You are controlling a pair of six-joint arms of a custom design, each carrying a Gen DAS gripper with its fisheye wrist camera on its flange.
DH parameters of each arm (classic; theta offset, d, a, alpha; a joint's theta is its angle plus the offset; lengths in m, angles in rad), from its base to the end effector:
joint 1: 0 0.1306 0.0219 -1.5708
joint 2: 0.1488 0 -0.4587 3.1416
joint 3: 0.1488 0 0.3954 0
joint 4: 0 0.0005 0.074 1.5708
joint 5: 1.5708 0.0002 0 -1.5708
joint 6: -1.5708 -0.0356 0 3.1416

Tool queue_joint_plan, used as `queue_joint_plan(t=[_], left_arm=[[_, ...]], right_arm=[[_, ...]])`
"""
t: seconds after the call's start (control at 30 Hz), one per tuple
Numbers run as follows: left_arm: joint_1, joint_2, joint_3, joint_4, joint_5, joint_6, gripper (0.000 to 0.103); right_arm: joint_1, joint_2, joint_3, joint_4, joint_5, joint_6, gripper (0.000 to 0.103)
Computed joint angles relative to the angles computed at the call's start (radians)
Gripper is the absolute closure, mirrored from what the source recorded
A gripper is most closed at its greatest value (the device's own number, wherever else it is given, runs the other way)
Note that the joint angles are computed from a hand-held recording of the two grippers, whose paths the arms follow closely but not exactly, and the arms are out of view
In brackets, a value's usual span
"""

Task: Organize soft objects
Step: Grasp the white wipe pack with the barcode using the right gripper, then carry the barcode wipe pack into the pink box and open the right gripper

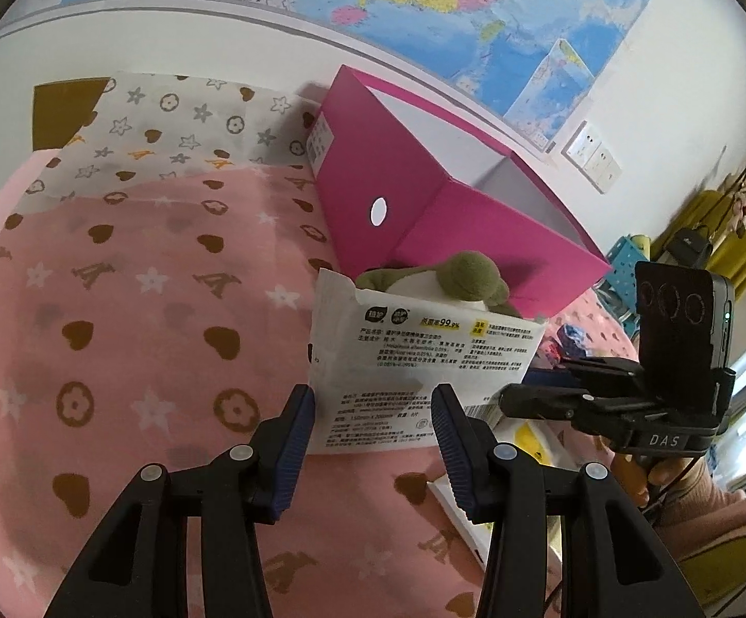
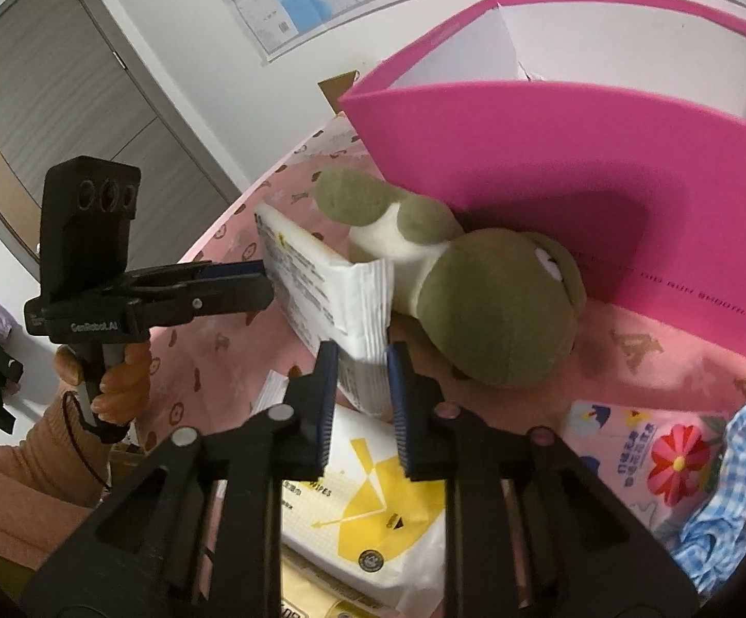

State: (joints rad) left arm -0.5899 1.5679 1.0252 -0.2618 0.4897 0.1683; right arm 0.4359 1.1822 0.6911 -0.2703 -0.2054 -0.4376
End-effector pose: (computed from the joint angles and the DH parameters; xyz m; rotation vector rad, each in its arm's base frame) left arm 0.4060 -0.2925 0.3041 0.7525 2.3396 -0.9324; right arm 0.3056 0.1498 0.3145 -0.1043 2.4093 0.6615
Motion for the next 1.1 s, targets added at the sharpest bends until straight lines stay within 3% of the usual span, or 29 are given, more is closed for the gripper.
queue_joint_plan(t=[0.6, 0.9, 1.1], left_arm=[[-0.068, -0.082, 0.016, 0.022, -0.017, -0.016, 0.056], [-0.106, -0.071, 0.105, 0.012, -0.044, -0.017, 0.056], [-0.125, -0.025, 0.205, -0.037, -0.075, -0.033, 0.056]], right_arm=[[-0.031, -0.156, -0.002, -0.004, 0.042, 0.049, 0.082], [-0.099, -0.249, 0.008, -0.039, 0.034, 0.071, 0.082], [-0.177, -0.251, 0.040, -0.046, -0.011, 0.084, 0.082]])
